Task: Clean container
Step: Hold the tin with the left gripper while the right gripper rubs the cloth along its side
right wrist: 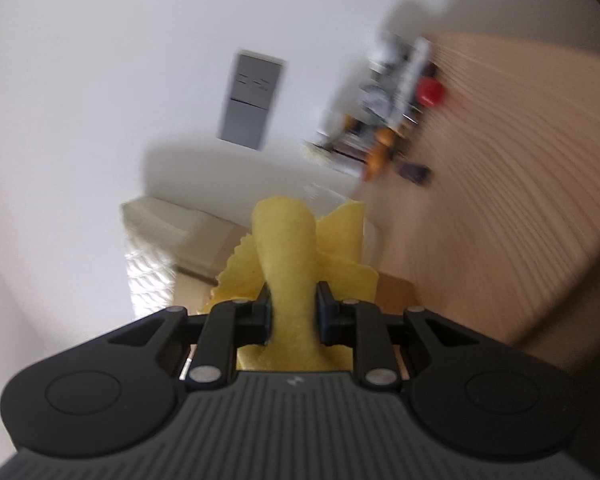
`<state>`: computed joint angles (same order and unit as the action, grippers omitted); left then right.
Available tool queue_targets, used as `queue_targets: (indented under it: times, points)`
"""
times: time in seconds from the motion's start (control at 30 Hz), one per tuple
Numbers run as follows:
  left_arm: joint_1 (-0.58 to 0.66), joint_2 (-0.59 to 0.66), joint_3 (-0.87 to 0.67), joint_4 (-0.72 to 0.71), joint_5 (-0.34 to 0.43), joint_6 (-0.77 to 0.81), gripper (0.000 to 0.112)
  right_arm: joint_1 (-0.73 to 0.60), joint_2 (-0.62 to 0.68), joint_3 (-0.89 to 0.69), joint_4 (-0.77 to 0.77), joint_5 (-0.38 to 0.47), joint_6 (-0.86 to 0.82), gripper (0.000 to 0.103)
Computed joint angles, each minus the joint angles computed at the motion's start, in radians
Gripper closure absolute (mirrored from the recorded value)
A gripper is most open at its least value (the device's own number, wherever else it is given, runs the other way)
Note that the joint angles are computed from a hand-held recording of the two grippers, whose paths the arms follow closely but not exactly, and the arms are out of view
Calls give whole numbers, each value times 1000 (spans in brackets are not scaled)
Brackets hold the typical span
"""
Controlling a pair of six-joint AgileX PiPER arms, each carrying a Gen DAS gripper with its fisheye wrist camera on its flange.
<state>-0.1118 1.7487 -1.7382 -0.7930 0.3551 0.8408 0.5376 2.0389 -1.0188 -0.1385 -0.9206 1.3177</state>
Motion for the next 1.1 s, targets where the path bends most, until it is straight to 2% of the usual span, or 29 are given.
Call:
queue_targets:
  times: [0.1,0.2,0.33,0.5,0.73,0.83,0.9,1.03,1.1]
  points:
    - [-11,38,-95,91,38,-73,39,-34,-15,-54,-42,22,-1,80]
    - [-21,44,-108,95,41,-74,39,-83,11,-113,-147,30,90,80]
    - [-25,82,-207,187,83,-184,39,-138,85,-172,-255,17,200,80]
    - [-14,129,-331,258,148,-290,39,-206,133,-231,-486,-35,321,80]
    - [14,181,-462,312,233,-363,35,-234,80,-199,-699,-82,365,80]
    - [29,157,-389,223,197,-269,35,-232,59,-172,-698,-78,335,80]
    - [30,177,-433,245,211,-285,35,-229,62,-180,-668,-50,336,80]
    - [41,136,-357,202,197,-236,35,-216,85,-246,-647,-5,354,80]
    - [46,177,-459,249,237,-295,35,-212,82,-262,-642,-11,358,80]
